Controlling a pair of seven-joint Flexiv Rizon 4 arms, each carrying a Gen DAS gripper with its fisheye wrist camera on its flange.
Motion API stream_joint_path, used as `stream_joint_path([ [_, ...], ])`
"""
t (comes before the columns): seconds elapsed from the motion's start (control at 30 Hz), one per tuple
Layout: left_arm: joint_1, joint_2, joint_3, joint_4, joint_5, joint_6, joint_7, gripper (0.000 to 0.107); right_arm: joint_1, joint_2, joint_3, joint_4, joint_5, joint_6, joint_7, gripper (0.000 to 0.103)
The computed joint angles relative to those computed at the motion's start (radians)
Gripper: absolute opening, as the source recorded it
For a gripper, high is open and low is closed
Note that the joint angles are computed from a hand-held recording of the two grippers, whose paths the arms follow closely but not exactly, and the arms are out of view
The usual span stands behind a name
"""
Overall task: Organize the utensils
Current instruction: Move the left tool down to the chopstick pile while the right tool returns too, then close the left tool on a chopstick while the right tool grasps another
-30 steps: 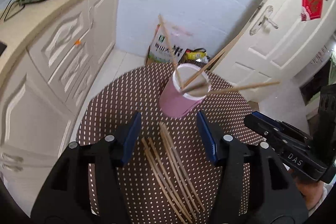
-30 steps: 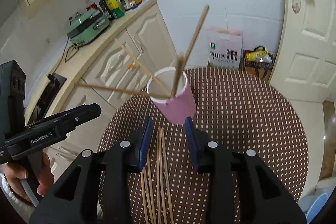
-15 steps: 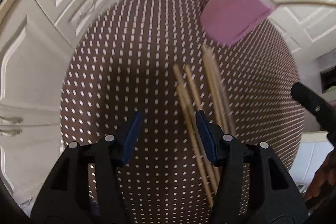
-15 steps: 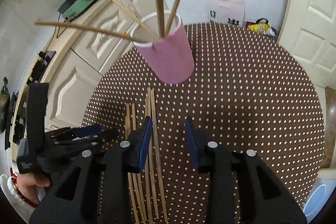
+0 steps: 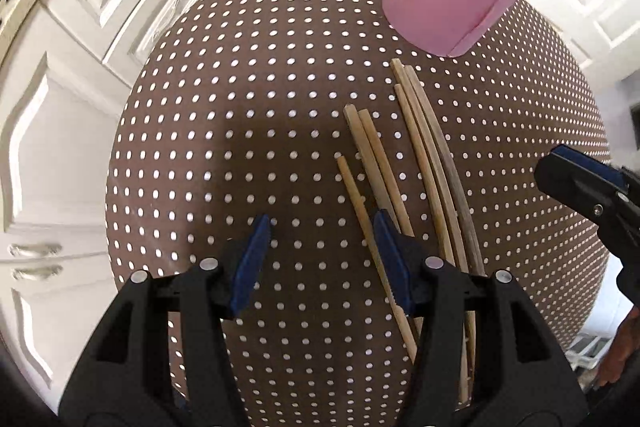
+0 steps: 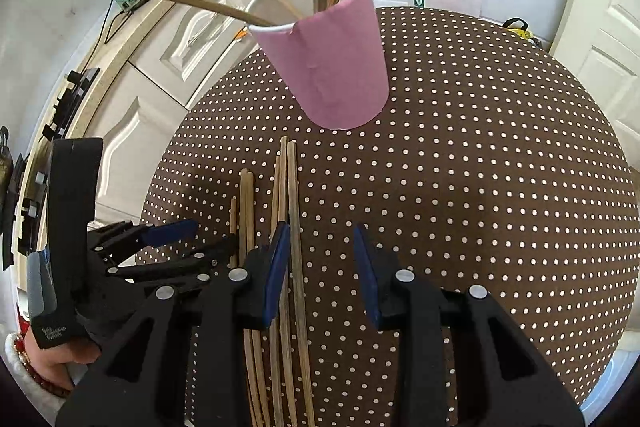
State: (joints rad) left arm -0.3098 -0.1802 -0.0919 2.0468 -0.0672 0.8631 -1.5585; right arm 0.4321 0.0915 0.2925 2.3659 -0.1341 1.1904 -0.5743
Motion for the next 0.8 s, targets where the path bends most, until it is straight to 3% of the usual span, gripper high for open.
stream_joint_path([
  [0.13, -0.019, -0.011, 0.002, -0.031, 0.070, -0.015, -0.038, 0.046, 0.007, -0.028, -0.007, -0.022, 0.026, -0.015, -0.039, 0.031],
  [0.27, -0.008, -0.009, 0.007, -0.024, 0.050, 0.001, -0.044, 0.028, 0.016, -0.076, -0.013, -0.068, 0.090, -0.044, -0.118, 0.031],
  [0.47, 0.011, -0.009, 0.011, 0.001, 0.016, 0.027, -0.033, 0.018, 0.019, -0.144, -0.011, -0.141, 0.136, -0.096, -0.221, 0.028],
  [0.8, 0.035, -0.015, 0.009, 0.008, -0.048, 0.027, -0.007, 0.010, 0.022, -0.236, -0.019, -0.240, 0.096, -0.173, -0.253, 0.015],
])
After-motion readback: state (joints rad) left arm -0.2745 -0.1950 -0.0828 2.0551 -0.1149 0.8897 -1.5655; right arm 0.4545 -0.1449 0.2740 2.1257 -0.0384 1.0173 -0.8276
